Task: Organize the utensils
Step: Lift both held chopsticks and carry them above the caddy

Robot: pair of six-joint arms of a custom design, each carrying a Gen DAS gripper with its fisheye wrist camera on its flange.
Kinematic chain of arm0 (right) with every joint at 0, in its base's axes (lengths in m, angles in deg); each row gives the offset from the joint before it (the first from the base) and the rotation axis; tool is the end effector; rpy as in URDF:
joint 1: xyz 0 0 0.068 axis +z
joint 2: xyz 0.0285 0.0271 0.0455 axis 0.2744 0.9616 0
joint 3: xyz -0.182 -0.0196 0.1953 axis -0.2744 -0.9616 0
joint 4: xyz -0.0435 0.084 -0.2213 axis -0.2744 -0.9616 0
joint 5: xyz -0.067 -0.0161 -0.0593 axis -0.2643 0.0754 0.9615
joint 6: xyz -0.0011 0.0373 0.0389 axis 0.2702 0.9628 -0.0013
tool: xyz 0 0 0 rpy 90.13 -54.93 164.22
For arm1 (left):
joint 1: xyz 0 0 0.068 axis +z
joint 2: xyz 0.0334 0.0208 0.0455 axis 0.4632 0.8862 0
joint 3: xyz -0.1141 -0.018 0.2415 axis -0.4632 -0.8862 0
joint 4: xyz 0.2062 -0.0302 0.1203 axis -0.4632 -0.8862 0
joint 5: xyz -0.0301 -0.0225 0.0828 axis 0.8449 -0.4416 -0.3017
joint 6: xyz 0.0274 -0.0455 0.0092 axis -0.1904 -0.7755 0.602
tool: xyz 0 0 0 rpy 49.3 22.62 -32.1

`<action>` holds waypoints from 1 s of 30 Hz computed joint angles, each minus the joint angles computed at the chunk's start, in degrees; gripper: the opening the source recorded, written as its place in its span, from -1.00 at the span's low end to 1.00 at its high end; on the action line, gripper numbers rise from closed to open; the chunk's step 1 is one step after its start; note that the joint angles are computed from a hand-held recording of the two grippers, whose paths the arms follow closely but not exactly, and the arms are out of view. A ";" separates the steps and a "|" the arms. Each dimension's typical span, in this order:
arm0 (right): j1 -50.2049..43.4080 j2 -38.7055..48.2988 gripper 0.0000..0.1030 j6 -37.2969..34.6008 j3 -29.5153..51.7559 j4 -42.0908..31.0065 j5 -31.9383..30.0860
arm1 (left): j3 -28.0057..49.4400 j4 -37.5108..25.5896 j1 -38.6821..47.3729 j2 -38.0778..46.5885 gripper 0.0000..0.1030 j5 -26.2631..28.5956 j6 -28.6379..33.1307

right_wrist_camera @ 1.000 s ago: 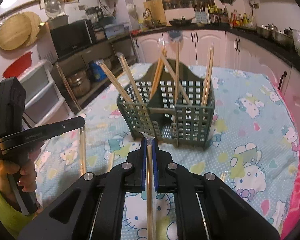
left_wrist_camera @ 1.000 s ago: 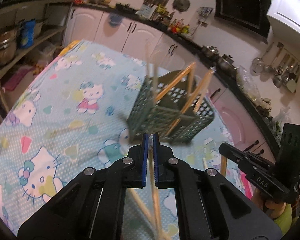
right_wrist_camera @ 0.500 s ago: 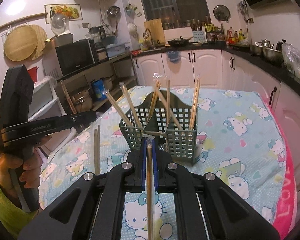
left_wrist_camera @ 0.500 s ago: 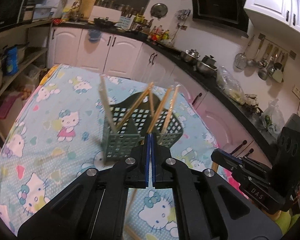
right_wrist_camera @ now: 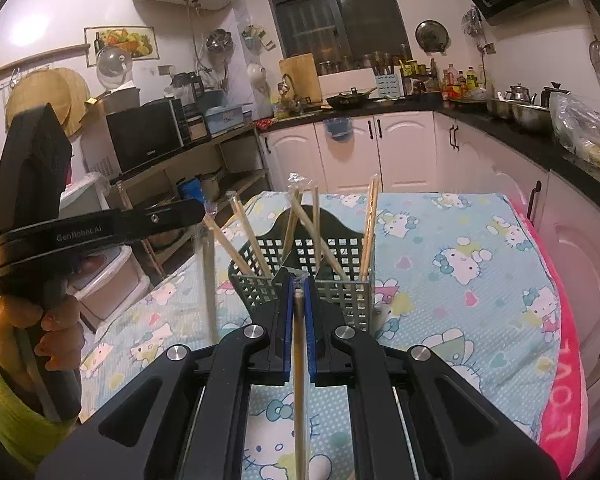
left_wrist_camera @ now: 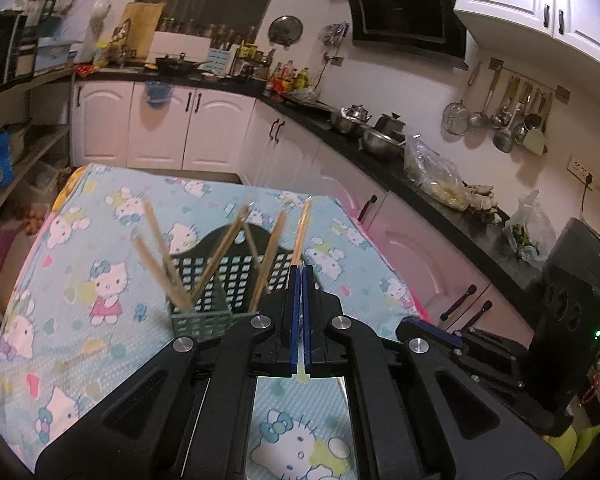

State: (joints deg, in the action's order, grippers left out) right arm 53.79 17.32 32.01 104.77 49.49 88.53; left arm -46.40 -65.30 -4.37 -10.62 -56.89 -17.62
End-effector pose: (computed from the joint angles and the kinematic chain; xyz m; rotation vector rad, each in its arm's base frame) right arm 0.1826 0.1430 0.2259 -0.4656 2.0404 0.5684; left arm 0.1803 -0.1082 0.2639 0.0765 2.1034 -0.4898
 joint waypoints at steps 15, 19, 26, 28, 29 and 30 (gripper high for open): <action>-3.71 0.71 -0.89 -1.51 3.99 -0.62 -1.65 | 9.51 0.66 -1.06 6.63 -1.00 0.65 3.72; -4.12 1.62 -0.89 -1.95 6.30 -0.98 -1.45 | 12.65 -0.10 -0.67 7.62 -1.00 0.51 4.86; -4.57 4.33 -0.89 -3.43 11.33 -0.86 -0.89 | 16.90 -1.09 1.38 9.11 -1.00 1.33 6.78; -4.65 5.27 -0.89 -3.90 12.62 -0.67 -0.65 | 18.01 -1.11 1.84 9.63 -1.00 1.44 7.00; -4.66 5.91 -0.89 -4.11 13.50 -0.67 -0.59 | 18.39 -1.06 2.05 9.83 -1.00 1.51 7.17; -4.77 6.43 -0.89 -4.17 14.08 -0.53 -0.57 | 19.03 -1.01 2.28 10.19 -1.00 1.49 7.47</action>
State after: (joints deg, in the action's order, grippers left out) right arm 49.02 23.75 27.84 118.84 48.96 87.96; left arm -27.36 -66.30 -2.08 -0.43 -55.40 -10.15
